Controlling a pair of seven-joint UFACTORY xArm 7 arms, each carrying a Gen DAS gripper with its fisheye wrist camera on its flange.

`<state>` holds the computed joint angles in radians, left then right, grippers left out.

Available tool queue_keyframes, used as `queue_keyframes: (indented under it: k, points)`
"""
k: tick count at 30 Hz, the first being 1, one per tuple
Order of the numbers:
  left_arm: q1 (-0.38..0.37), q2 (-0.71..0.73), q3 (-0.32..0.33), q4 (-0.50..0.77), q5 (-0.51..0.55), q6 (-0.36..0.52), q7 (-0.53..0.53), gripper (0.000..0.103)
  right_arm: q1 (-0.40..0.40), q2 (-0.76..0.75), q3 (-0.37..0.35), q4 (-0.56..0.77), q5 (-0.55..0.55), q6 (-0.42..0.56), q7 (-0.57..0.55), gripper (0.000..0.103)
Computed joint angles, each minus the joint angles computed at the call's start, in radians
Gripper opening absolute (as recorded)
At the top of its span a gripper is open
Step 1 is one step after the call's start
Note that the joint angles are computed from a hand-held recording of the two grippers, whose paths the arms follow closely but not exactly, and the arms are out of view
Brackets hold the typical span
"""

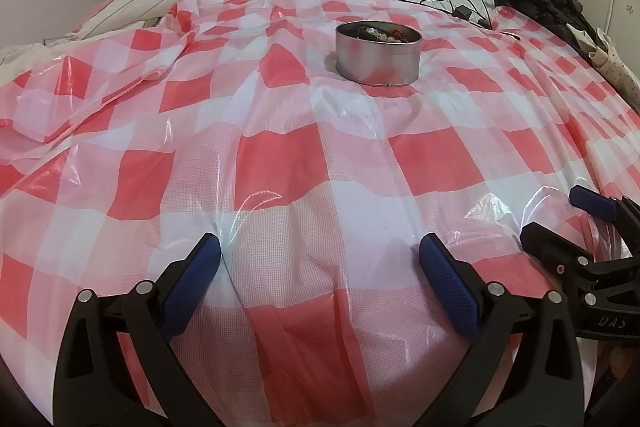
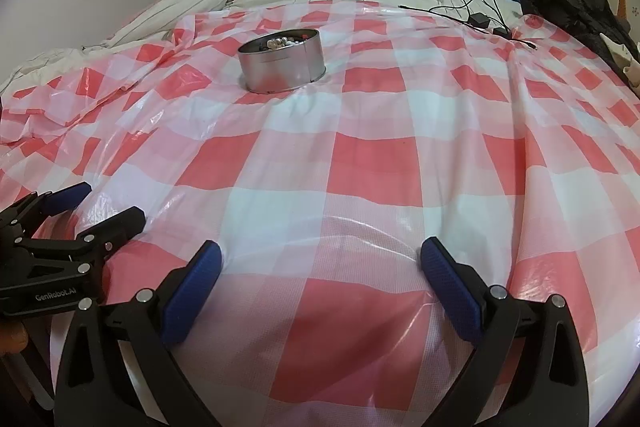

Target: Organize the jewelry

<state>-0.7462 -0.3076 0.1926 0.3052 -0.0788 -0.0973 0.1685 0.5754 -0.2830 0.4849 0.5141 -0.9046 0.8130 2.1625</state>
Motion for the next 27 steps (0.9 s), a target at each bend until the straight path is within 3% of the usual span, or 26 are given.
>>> queue_keyframes:
  k: [10,18,27]
  points:
    - [-0.008,0.017,0.001,0.019,-0.017,0.01,0.01,0.096,-0.001,-0.002,-0.001,-0.002,0.002,-0.001,-0.003,0.096]
    - [0.059,0.021,-0.068,0.008,0.003,-0.013,-0.017,0.096,-0.001,-0.003,0.0,-0.002,0.002,-0.003,-0.003,0.096]
    - [0.062,0.021,-0.061,0.005,0.042,-0.016,-0.046,0.096,-0.002,-0.003,0.0,-0.003,0.002,-0.003,-0.004,0.096]
